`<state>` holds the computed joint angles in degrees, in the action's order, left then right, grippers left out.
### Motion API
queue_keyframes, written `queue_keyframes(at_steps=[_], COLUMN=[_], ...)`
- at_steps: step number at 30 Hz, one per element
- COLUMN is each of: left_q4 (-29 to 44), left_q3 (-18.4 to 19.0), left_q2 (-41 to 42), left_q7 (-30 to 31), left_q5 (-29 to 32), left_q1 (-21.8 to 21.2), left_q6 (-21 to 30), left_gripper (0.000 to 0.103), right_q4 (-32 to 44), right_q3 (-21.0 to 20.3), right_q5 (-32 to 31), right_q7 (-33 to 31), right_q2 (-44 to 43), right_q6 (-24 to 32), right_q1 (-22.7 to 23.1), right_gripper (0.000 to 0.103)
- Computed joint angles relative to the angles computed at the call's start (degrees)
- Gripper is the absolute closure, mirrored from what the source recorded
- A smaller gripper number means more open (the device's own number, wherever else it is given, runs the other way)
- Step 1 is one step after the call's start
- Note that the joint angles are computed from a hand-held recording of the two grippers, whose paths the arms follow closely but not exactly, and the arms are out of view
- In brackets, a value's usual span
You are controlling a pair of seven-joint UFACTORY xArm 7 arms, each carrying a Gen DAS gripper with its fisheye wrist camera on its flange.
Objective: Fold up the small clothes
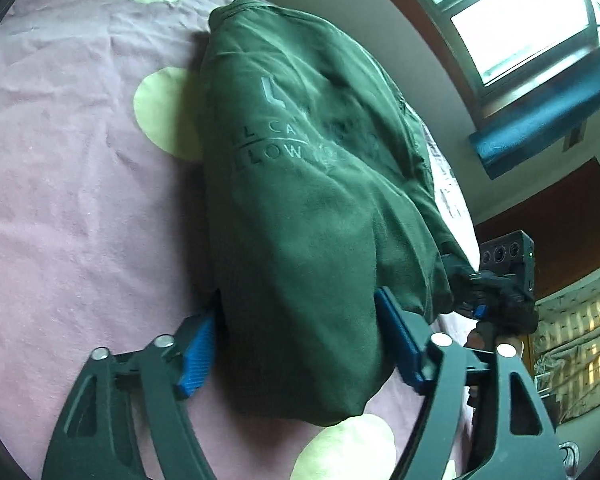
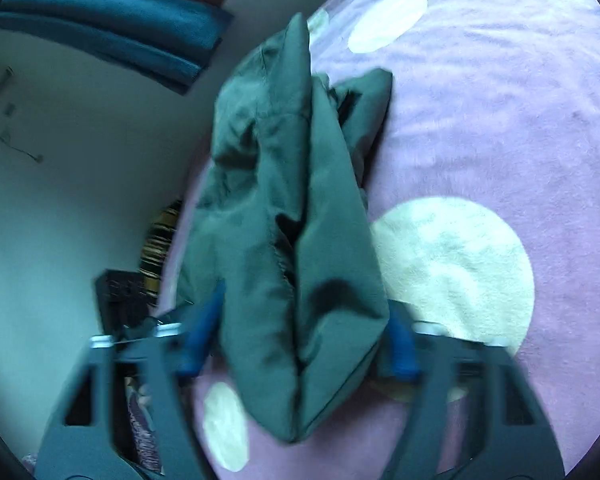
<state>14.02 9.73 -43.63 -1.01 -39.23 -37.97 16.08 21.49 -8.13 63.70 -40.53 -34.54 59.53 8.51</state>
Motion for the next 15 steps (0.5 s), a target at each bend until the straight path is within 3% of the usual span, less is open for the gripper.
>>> queue_keyframes(at_steps=[3,6,12,15], left_q4=[1.9,3.3,2.2,1.1], left_q3=[0.9,-1.0,-1.5,-2.4], left_q2=[-0.6,-2.9,-8.0,-8.4], left_q7=[0.0,-0.9,-0.3,0.0], left_q5=[1.0,2.3,1.9,1.3], left_q1=[1.9,5.2,7.8,7.9], left_q6=[4.8,8.9,13.1,12.6], left_gripper=[0.046,0.049,0.049,0.049], right_q4=[-0.3,-0.4,-2.6,-4.4], right_q3=[-1.5,-1.5,-1.8,-2.9], right_q5=[1.6,2.5,0.7,-0.9], right_q7=[0.4,1.2,2.8,3.5], right_q2=[-0.3,-3.1,-9.1,-10.8], right_q6=[2.7,4.3,6.8,8.1], right_q1=[-0.3,-0.7,-1.1,-1.8], right_gripper=[0.075,0.081,0.083,0.083])
